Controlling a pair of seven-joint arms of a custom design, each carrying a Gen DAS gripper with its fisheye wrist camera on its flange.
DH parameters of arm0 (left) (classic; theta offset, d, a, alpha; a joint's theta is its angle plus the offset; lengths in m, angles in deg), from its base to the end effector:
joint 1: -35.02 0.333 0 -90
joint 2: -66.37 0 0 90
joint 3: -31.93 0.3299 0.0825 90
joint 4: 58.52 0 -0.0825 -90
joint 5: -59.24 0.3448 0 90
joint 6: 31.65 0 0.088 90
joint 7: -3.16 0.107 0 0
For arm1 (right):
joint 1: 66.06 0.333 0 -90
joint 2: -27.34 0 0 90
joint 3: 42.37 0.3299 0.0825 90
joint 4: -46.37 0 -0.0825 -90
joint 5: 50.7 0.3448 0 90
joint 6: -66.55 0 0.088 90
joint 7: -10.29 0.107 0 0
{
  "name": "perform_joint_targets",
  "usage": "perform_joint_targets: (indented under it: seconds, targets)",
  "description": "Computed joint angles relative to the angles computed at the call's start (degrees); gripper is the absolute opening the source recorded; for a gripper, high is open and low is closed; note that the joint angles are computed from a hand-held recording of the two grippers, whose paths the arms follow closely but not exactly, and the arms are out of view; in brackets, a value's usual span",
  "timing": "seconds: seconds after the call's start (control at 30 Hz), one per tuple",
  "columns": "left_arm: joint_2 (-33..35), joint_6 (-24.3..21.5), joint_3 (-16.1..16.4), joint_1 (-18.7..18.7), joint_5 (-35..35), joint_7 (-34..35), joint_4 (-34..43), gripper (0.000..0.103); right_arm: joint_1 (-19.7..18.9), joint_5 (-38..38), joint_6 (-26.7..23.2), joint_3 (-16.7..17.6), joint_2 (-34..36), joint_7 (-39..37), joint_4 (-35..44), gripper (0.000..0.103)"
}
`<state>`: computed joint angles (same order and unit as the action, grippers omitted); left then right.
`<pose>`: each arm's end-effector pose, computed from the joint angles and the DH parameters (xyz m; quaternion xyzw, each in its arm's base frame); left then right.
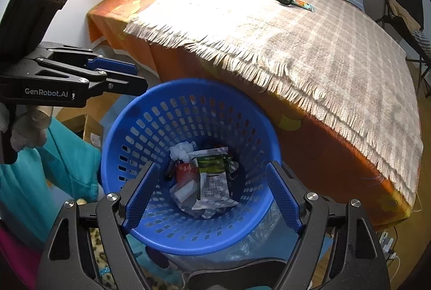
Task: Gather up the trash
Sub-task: 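Carry both items over the blue basket and open both tools to drop them, then move the left tool to the black hair tie while the right tool reaches the blue tube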
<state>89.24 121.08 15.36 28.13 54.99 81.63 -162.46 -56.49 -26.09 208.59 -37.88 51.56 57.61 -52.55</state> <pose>0.6101 -0.2369 0.4156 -0.6501 0.7202 -0.2392 0.0393 0.6442 0.1526 0.4083 -0.8774 0.4186 -0.0492 0.2291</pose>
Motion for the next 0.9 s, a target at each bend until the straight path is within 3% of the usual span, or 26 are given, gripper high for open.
perform_joint_targets:
  seconds: [0.07,0.47,0.9]
  targets:
    - [0.19,0.25,0.04,-0.03,0.07,-0.14,0.31,0.052,0.06,-0.07,0.32,-0.11,-0.02,0.16,0.11,0.082]
    - [3.05,-2.31,-0.14,0.17,-0.04,0.26,5.92,0.052,1.14,-4.01,3.43,-1.49,0.83,3.36,1.12,0.082]
    - [9.82,-7.15,1.4,-1.1,2.64,-0.64,20.01,0.052,-0.67,-3.64,0.76,-0.97,6.05,3.6,11.54,0.082]
